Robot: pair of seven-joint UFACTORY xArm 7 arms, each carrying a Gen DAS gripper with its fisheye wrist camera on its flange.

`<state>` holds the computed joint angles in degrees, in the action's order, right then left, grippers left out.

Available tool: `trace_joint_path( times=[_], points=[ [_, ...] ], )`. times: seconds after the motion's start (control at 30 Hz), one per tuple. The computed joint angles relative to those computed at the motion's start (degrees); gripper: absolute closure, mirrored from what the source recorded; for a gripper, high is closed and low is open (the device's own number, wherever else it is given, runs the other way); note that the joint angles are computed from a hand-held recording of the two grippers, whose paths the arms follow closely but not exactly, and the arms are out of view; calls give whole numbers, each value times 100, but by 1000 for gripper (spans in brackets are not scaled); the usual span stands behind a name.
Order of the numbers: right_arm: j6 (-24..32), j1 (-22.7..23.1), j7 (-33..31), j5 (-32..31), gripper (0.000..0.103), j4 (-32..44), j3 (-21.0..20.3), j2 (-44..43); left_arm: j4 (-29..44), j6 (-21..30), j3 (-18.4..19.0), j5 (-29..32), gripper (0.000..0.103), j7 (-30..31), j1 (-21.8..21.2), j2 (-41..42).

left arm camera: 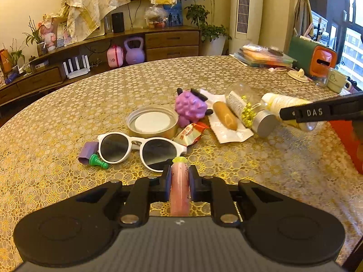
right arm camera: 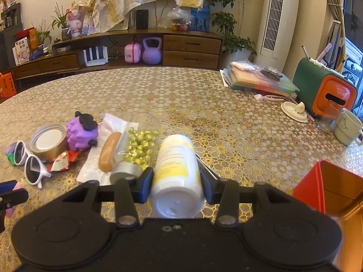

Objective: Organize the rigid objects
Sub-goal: 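Carry the white bottle with the right tool while the left tool carries the pink tube to the red tin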

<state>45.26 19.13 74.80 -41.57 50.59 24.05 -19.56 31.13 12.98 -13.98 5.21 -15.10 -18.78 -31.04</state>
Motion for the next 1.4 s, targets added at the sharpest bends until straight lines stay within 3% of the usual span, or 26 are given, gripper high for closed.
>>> trace_joint_path(
  times=[0.37, 0.7, 1.4],
  points=[
    [237, 84, 73, 309, 59, -233, 268, -624, 39, 305, 84, -204, 87, 150, -314, -345],
    [509, 44, -100, 779, 59, -439, 504, -1433, 259, 614, -128, -248, 87, 88, -475, -540],
    [1654, -230, -1068, 2074, 59, -1056, 689, -4022, 1841, 886, -1113, 273, 87, -720, -714, 411]
  ],
)
